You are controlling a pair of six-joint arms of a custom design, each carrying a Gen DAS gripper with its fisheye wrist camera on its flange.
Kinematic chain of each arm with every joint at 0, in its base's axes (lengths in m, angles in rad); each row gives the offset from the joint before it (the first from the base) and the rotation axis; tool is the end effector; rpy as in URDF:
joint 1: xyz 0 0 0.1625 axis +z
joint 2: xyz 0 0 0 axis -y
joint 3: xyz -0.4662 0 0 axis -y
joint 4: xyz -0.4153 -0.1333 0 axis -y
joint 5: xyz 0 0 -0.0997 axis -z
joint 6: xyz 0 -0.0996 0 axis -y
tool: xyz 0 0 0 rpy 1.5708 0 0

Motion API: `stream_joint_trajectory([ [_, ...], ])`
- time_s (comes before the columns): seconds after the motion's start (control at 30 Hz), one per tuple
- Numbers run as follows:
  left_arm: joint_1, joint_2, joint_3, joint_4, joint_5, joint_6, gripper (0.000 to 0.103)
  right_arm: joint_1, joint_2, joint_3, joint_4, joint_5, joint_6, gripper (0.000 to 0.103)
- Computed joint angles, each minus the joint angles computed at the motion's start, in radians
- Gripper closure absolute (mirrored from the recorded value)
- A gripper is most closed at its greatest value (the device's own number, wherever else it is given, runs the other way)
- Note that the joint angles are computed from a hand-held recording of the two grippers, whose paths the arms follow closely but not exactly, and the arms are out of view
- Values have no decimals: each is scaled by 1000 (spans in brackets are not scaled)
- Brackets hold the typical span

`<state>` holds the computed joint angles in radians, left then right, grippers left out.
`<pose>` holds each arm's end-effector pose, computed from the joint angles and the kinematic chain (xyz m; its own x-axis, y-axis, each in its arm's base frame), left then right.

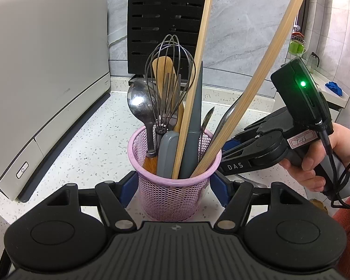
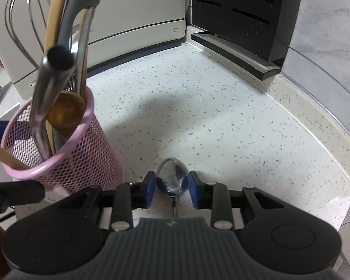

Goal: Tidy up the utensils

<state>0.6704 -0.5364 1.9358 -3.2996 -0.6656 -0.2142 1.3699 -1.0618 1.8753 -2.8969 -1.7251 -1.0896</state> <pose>-0.3275 -0.5298 -0.0344 -0.7273 0.1934 -0.6585 0.6006 0.6437 -0.4743 -0.0136 -0.6581 0.2309 -0.5953 -0.6315 0.4967 -0.7645 0.6355 -0.1083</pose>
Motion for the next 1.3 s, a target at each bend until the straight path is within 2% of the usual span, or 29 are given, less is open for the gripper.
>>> stream_joint_trajectory([
  [0.27, 1, 0, 0, -1, -3, 0, 25, -6, -15, -9, 38, 15, 60, 76],
  [0.5, 1, 0, 0, -1, -3, 0, 25, -14, -57, -2, 73, 58, 126, 76],
  [0.8, 1, -1, 0, -1, -3, 1, 25, -43, -137, 22, 137, 208, 193, 76],
  [1.27, 1, -1, 0, 0, -3, -1, 25, -69, -191, 63, 93, 326, 220, 77],
  [1.3, 1, 0, 0, 0, -3, -1, 25, -71, -192, 63, 92, 334, 222, 103],
])
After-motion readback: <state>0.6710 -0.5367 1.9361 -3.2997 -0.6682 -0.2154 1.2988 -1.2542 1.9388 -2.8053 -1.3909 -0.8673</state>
